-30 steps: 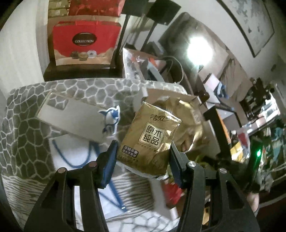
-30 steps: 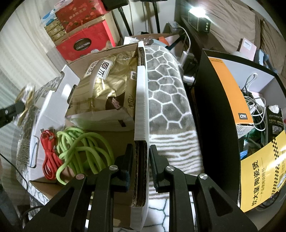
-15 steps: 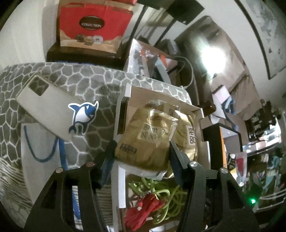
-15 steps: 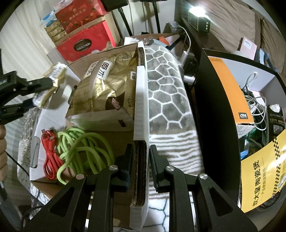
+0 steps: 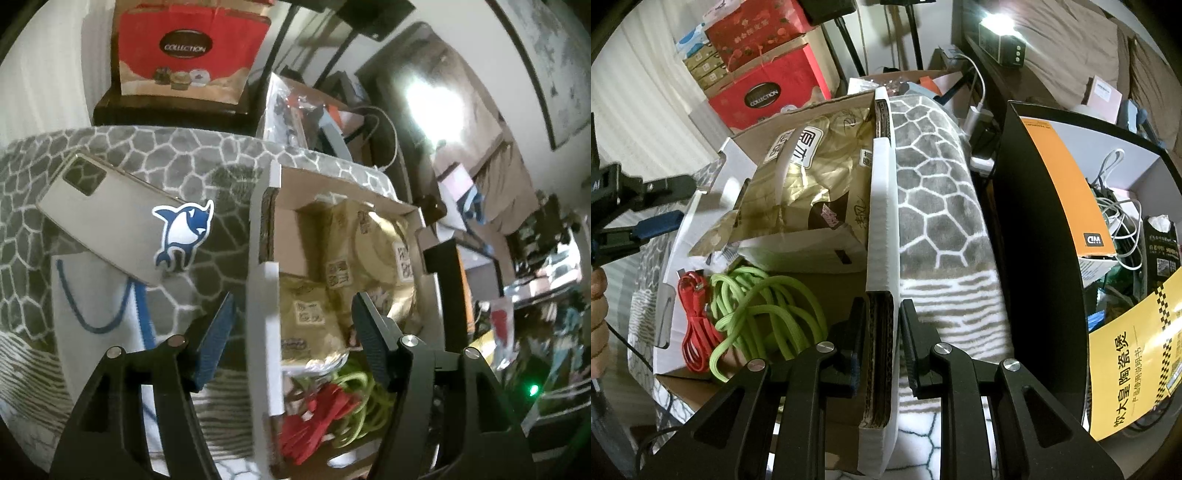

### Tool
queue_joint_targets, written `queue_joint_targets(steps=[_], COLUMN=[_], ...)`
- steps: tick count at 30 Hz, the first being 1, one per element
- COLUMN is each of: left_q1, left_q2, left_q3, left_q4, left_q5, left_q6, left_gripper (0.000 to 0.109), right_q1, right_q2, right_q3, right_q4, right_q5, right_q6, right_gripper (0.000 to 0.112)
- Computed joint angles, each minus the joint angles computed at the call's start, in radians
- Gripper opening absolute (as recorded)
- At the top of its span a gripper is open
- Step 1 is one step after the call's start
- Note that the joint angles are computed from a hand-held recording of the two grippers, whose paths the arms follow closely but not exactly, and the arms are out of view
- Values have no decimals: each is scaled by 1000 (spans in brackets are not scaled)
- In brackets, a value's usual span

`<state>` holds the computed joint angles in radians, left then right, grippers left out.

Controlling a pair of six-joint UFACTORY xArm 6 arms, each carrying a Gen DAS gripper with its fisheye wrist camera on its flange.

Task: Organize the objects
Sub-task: 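Carry the gold packet with the left gripper down into the box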

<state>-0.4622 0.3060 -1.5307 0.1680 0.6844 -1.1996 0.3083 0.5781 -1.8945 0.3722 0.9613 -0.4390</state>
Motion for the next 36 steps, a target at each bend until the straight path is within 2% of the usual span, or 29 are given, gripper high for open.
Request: queue_joint_targets(steps=[5,10,12,16,24,36], left_q1=[-26,-49,-57,-53,-43,-8], left_q2=[-2,12,28,49,120,228], left_q3=[-38,-88,-119,-136,-216,-344], left_q4=[9,-42,-31,-80,-63,-63], left_q5=[98,186,231,259,348,395], left_q6=[142,312,337,399,393,334], left_gripper=[61,61,61,61,61,61], right_q1=[0,1,0,0,0,1], right_q2=[0,0,0,0,0,-3], right_q3=[-1,0,0,-1,-1,4], right_q4=[-1,-2,-2,-1,-2,-3], right_q5=[1,-1,-1,1,0,-2], right_q6=[2,3,1,1,1,2], right_gripper=[20,20,20,21,21,21])
